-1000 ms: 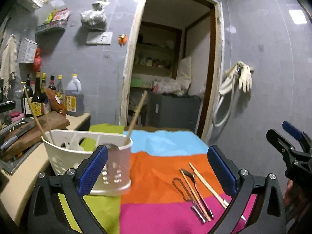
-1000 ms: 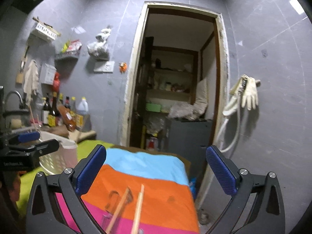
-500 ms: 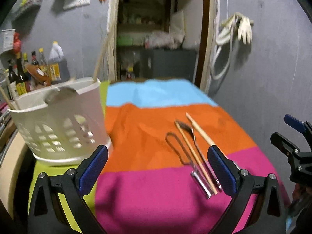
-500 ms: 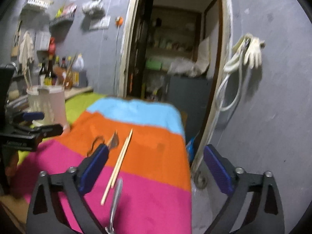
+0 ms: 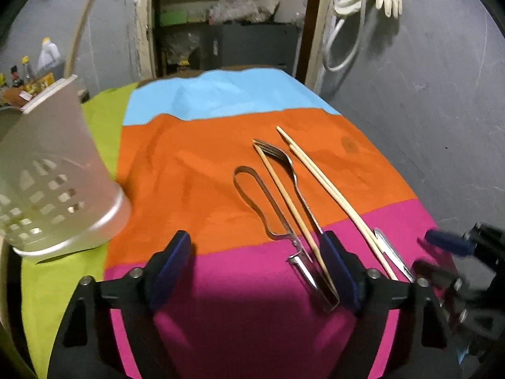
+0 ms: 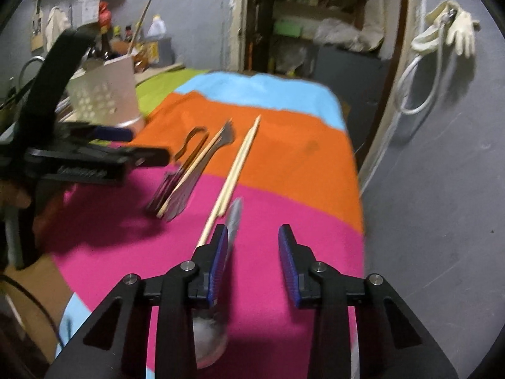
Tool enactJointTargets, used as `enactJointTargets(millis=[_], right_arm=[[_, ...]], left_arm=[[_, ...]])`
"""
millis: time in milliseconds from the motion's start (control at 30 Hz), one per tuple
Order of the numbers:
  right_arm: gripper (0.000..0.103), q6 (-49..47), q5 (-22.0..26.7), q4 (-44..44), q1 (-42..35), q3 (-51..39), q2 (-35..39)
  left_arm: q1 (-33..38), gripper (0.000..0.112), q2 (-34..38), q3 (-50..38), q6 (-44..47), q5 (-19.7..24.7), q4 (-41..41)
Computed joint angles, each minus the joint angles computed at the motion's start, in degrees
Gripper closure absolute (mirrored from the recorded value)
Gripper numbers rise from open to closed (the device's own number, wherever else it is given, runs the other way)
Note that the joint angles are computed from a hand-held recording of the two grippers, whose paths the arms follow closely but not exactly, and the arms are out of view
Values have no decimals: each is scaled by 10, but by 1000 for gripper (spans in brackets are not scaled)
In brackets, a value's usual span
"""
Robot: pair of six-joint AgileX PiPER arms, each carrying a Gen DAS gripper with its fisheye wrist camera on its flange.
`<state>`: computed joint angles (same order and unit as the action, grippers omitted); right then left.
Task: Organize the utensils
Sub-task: 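Grasp the wire tong with the left gripper while the right gripper grasps a metal spoon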
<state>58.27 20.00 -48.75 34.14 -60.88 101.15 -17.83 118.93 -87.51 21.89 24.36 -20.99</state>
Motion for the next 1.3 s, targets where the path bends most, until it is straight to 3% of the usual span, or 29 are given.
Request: enactJointTargets(millis=[200,267,367,600,733,867,1100,1167,1300], right_arm=[[79,-130,14,128,-8,-30,28],[90,-156,10,161,-18,-37,36],[95,-195,3,205,-34,-47,42],[96,-298,0,305,-67,-102,76],[96,-315,-1,313,-84,-146,107],[96,-358,17,347,-97,-205,143],[94,-426,108,410,-107,-327,212],[93,-423,127,400,-104,-348,222],[94,-418,135,370,-97,-360,230]], left_arm=[[5,57,54,-91,-18,82,0],[5,58,70,-121,-24,104,1],[1,60,89,-157,-36,125,9],[10,82,120,-222,-63,175,26],[16,83,127,-237,-54,194,12],[7,83,149,-285,-73,228,50],[-9,83,222,-436,-127,327,113],[-7,85,222,-435,-130,326,110],[4,94,187,-360,-108,280,82]])
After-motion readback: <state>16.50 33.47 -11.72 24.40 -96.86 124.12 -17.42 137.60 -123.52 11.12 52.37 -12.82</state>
